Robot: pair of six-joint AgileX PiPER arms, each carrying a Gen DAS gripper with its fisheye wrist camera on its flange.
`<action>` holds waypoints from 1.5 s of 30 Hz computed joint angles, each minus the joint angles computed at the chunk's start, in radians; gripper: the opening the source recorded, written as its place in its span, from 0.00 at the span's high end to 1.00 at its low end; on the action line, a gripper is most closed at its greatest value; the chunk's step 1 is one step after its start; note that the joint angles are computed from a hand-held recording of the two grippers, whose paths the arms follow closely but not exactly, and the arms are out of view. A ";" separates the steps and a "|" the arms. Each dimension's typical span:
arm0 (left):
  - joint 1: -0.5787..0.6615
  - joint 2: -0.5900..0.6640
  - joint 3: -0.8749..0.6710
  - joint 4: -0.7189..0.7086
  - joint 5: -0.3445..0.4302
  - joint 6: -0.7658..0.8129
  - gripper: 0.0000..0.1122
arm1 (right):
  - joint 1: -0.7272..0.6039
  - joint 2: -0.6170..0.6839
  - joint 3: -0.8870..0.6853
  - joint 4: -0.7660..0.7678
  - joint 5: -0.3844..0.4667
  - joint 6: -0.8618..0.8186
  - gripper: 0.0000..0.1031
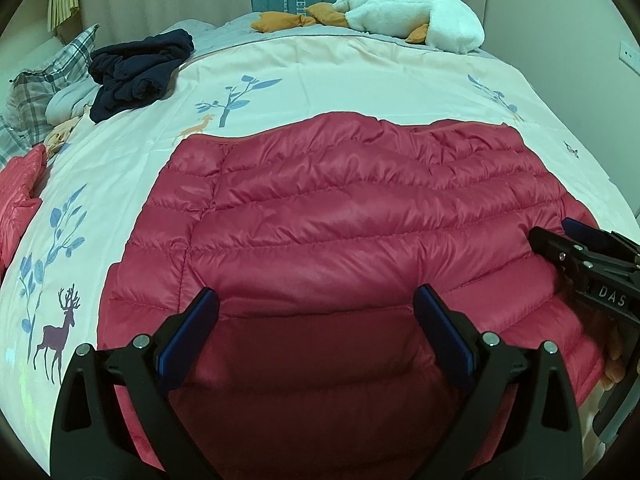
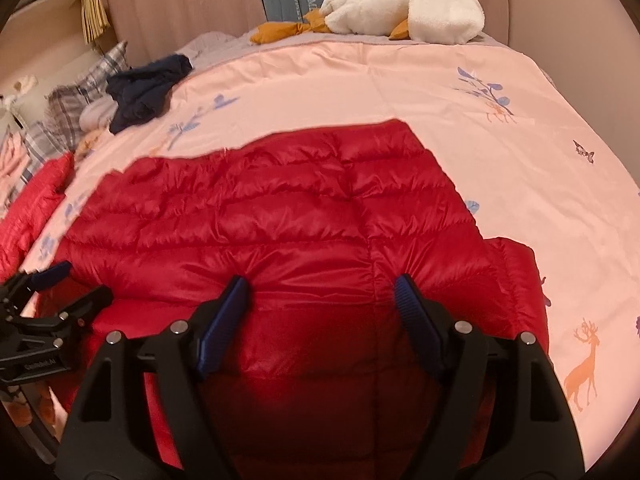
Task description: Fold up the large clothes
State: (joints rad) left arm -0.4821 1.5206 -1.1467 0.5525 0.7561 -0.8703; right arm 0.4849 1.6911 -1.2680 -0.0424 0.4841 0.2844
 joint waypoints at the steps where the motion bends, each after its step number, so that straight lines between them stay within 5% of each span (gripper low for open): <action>1: -0.001 -0.007 0.003 -0.003 0.001 0.001 0.12 | -0.005 -0.009 0.006 0.017 -0.003 -0.010 0.25; 20: -0.101 -0.152 0.134 0.077 0.034 -0.131 0.12 | 0.159 -0.170 0.206 -0.501 -0.014 0.393 0.24; 45: -0.133 -0.220 0.194 0.038 0.086 -0.127 0.12 | 0.126 -0.290 0.291 -0.294 -0.005 0.245 0.23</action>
